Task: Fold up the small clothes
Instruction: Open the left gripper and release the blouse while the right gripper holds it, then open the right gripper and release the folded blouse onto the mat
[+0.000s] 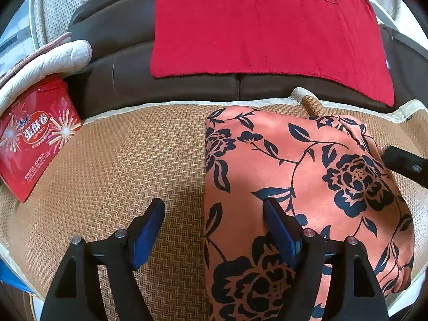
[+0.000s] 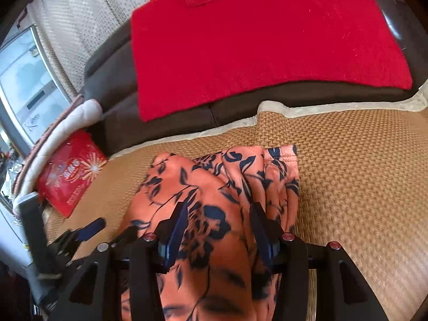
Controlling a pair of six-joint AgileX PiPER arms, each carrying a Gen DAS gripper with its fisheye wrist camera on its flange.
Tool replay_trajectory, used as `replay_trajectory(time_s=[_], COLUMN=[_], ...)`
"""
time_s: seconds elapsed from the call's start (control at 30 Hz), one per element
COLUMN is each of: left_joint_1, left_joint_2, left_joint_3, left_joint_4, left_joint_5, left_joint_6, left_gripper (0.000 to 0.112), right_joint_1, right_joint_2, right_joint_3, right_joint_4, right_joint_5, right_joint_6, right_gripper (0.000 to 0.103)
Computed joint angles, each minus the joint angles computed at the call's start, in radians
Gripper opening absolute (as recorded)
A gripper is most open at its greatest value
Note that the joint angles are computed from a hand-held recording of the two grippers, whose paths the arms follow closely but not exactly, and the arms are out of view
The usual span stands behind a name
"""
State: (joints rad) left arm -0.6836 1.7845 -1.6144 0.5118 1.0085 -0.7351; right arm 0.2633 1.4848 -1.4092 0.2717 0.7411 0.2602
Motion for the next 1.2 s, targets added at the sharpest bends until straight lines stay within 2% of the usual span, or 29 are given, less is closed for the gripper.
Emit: replay_trajectory(time_s=[0.23,0.37,0.4,0.6,0.73,0.8,0.87,0.9,0.93,1.03,1.2], left_joint_1=[-0.002,0.007,0.008,0.018,0.019,0.017,0.022,0.022,0.019,0.017,0.029], left_joint_2=[0.01,0.013,0.013,0.024,0.044,0.053,0.058,0.064,0.07,0.098,0.112], left_joint_3=[-0.008,-0.008,-0.006,-0.021,-0.046,-0.055,-0.058,-0.064,-0.069,-0.099,-0.126], left_joint_4=[0.001,-0.015,-0.015,-0.032,-0.043,-0.043,-0.062,-0.06,-0.052,-0.043,-0.087], left_joint_5=[0.005,-0.007,-0.008,-0.006,0.001,0.003,-0.006,-0.003,0.003,0.026,0.057], left_joint_6=[-0.002,0.008,0.008,0.009,0.018,0.02,0.036,0.036,0.032,0.016,0.025], left_gripper=[0.08,0.082,0.082,0.082,0.082,0.082,0.083,0.083,0.085,0.093,0.094], right_joint_1=[0.06,0.086,0.081,-0.008,-0.026,-0.059,-0.083,-0.091,-0.098,-0.088,-0.049], right_joint_2=[-0.107,-0.019,-0.012,-0.024,0.025,0.083,0.181,0.191,0.177,0.164,0.054], right_joint_3=[0.045,0.04,0.052,0.022,-0.061,-0.082,-0.116,-0.097,-0.074,-0.067,0.044], right_joint_4=[-0.031,-0.04,-0.036,0.123,0.112,0.17,0.2,0.226,0.257,0.242,0.182], right_joint_5=[0.03,0.119,0.112,0.119,0.071,0.05,0.078,0.047,0.014,0.009,-0.046], right_joint_6=[0.017,0.031,0.021,-0.08,-0.09,-0.123,-0.11,-0.137,-0.177,-0.17,-0.1], right_gripper=[0.053,0.052,0.052,0.051,0.052,0.058,0.06,0.06,0.061,0.061,0.061])
